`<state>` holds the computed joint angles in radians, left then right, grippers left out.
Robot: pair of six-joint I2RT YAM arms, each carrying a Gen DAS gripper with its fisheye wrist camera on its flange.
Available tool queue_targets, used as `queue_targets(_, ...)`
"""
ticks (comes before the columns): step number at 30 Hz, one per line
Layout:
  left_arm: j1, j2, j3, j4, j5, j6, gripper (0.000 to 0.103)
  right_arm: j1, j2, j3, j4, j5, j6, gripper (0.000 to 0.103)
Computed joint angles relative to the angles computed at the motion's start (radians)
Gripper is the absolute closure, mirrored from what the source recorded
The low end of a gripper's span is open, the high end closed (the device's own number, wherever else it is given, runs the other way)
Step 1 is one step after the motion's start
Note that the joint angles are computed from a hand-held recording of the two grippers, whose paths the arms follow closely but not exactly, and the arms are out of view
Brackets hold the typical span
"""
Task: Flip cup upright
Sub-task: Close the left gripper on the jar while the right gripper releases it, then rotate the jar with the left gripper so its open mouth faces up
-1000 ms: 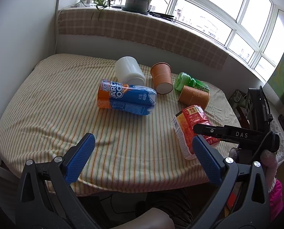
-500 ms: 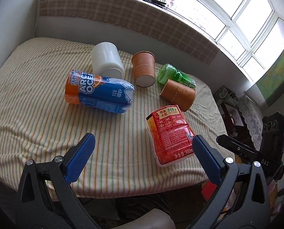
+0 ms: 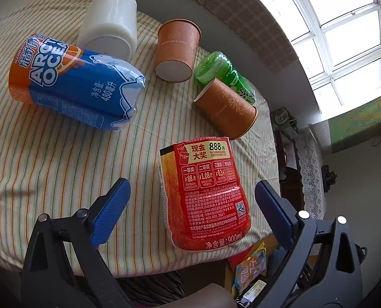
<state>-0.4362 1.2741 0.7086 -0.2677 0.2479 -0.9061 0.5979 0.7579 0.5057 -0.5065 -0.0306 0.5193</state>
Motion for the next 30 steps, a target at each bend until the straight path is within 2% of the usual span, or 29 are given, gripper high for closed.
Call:
queue_targets(4,0.013,0.054,-0.001,0.054,0.052,-0.024,0.007,-0.009,-0.056,-0.018,-0.034,0.013,0.03,0.019)
queue_targets(9,0.004,0.112,0.021,0.075,0.069,-0.026,0.01,-0.039,-0.085,-0.031,-0.053,0.003,0.036,0.019)
queue_targets(13,-0.005,0.156,0.044,0.084,0.077,-0.019,0.018,-0.049,-0.086,-0.03,-0.06,0.004,0.032,0.019)
queue_targets(18,-0.007,0.173,0.053,0.089,0.073,-0.018,0.019,-0.049,-0.081,-0.033,-0.057,0.01,0.035,0.019)
queue_targets(25,-0.024,0.169,0.064,0.074,0.046,-0.003,0.019,-0.047,-0.07,-0.032,-0.052,0.015,0.049,0.019)
queue_targets(30,-0.078,0.127,0.085,0.023,-0.061,0.041,0.02,-0.043,-0.064,-0.031,-0.05,0.018,0.048,0.019)
